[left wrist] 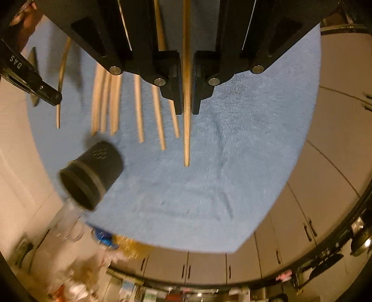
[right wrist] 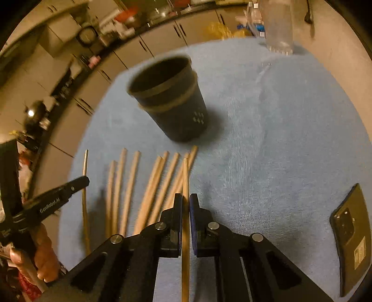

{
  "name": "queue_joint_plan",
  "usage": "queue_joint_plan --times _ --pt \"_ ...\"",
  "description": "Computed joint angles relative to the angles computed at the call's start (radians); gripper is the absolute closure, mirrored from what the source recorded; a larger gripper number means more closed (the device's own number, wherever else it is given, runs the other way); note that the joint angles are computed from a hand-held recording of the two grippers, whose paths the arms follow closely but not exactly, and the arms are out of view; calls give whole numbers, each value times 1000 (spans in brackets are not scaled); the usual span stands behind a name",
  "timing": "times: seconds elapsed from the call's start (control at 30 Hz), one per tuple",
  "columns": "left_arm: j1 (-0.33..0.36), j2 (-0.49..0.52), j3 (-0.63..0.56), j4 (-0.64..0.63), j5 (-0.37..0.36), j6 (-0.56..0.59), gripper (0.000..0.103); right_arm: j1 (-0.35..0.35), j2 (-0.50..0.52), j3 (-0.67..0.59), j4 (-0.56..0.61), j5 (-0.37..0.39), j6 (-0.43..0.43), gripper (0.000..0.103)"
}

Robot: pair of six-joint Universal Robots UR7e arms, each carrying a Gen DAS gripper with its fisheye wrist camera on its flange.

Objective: Organize utensils
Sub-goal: 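Lift the left gripper's chopstick upright toward the black cup while the right gripper carries its own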

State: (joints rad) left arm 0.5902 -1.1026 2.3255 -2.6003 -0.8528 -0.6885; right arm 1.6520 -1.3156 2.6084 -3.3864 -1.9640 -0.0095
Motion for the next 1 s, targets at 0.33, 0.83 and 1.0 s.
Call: queue_joint_plan --times 0.33,0.83,1.0 --pt "-170 -94 65 -65 55 -7 97 122 -22 105 -346 -10 -85 97" --pt "-270 -174 69 16 60 -48 97 162 -186 150 -330 -1 -104 96" --pt "-287 -176 49 46 62 -58 97 170 -217 146 -317 -2 -107 96"
